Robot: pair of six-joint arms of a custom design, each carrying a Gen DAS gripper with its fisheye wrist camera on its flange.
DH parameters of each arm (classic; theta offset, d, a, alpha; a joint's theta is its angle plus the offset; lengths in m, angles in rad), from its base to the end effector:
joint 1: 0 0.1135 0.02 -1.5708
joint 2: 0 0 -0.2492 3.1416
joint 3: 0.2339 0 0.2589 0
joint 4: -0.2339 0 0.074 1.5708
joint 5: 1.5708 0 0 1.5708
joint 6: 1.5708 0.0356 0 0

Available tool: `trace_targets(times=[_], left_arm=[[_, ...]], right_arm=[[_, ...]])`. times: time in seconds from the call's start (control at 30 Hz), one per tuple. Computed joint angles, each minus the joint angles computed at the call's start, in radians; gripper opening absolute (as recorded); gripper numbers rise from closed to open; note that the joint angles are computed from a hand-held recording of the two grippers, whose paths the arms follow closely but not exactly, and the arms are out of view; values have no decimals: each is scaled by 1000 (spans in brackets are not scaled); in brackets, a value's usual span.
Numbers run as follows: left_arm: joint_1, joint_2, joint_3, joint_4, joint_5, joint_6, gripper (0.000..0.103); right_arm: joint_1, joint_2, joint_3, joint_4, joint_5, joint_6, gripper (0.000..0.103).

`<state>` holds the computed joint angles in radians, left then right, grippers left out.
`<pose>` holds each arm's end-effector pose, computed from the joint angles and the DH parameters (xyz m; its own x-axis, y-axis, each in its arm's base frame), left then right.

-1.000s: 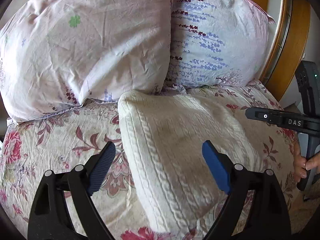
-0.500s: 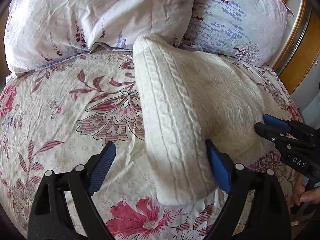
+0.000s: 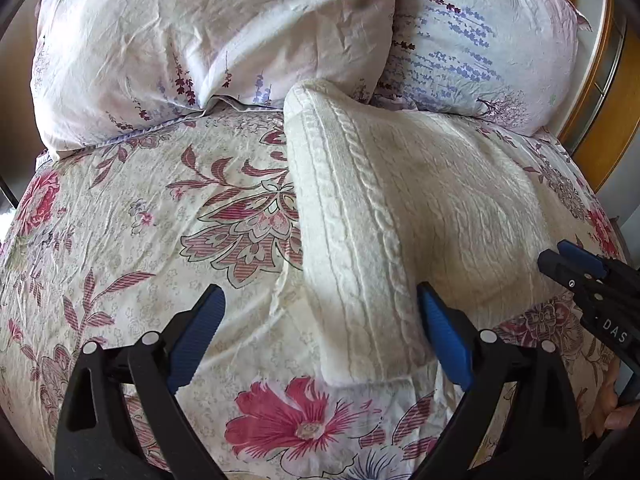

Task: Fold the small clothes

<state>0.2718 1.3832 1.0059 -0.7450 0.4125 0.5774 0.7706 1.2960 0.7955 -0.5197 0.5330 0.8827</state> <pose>0.2697 0.0603 0.2253 -0.7701 0.3045 -0.5605 0.4081 0.9106 -0.0660 0.1969 0.1660 0.1959 -0.7044 0.2434 -0.6668 0.2125 0.9686 0.1291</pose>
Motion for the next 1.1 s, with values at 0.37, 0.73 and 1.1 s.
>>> trace_targets(times=[0.37,0.73,1.1], left_arm=[[12,29,-2,4,6,-30,98],[136,-142,-130,-8,12,55,101],[67,-176,-211,41,-98,27,101]], right_arm=[[-84,-28,-78,35,-132,61,64],[127,-68,-42,-164,68,251,102],[142,164,53,-170,-7,252,102]])
